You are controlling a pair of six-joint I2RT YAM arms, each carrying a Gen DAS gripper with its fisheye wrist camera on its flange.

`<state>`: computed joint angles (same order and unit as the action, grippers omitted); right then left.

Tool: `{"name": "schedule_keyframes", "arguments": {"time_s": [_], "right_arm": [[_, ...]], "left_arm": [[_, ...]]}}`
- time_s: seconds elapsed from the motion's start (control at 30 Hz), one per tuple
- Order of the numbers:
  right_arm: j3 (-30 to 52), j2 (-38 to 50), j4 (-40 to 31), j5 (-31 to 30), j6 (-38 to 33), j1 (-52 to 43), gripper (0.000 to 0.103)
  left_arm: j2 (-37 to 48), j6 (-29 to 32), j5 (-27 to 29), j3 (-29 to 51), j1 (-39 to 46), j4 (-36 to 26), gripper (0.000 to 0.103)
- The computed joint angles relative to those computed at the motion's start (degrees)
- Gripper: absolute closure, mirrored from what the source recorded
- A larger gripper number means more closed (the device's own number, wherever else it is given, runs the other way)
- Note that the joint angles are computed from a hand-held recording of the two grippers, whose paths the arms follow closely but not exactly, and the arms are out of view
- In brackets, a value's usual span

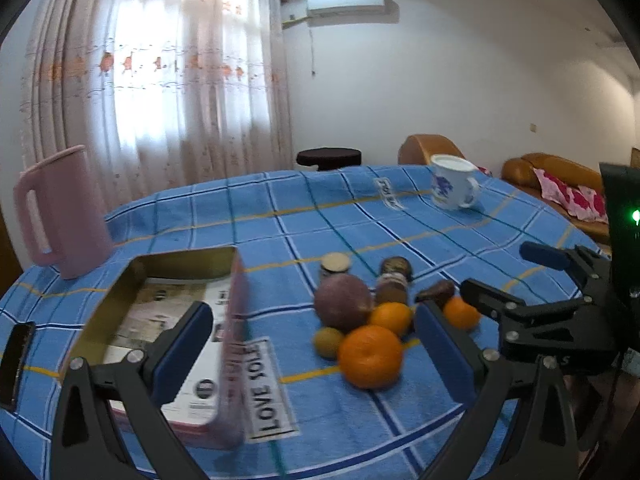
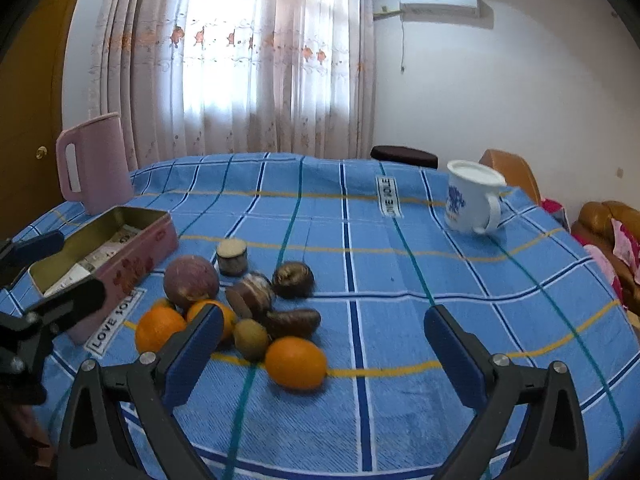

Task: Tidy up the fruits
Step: 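Grasp a large orange with the left tool while the right tool grasps another orange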

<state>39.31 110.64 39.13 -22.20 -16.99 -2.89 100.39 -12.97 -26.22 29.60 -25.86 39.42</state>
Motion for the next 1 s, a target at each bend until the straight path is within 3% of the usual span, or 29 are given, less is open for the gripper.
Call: {"name": "schedule_keyframes", "arguments": {"time_s": [0.07, 0.2, 0.27, 0.5, 0.57, 0.63, 0.87, 1.0], "right_arm": [[1.2, 0.6, -2.6, -1.4, -1.1, -0.3, 0.027], [3.0, 2.1, -6.3, -1.6, -3.4, 0.5, 0.032], [3.4, 2.4, -7.7, -0.8, -4.1, 1.0, 0.044], [8.2, 3.8, -17.4, -0.7, -6.3, 1.1, 0.048], [9.6, 4.5, -19.6, -0.4, -7.0, 1.5, 0.058], [10.8, 5.0, -21.8, -0.6, -7.6, 1.5, 0.060], [11.9, 5.3, -23.6, -3.4, -7.5, 0.5, 0.061], [10.1, 4.6, -20.9, -3.5, -7.6, 0.6, 0.061]], "left_arm": [[1.3, 0.0, 1.2, 1.2, -0.4, -1.1, 0.007], [3.7, 0.9, 1.4, 3.0, -1.6, -1.5, 0.009], [4.8, 0.4, 3.4, 4.0, -1.3, -2.5, 0.016], [7.9, -1.7, 12.7, 7.7, 2.4, -7.0, 0.030], [8.6, -2.0, 14.5, 9.2, 3.0, -9.4, 0.035], [9.0, -1.8, 15.3, 9.8, 3.0, -10.1, 0.041], [10.2, -1.2, 16.1, 12.9, 2.9, -14.8, 0.045], [9.8, -1.9, 17.9, 12.0, 4.0, -13.3, 0.050]]}}
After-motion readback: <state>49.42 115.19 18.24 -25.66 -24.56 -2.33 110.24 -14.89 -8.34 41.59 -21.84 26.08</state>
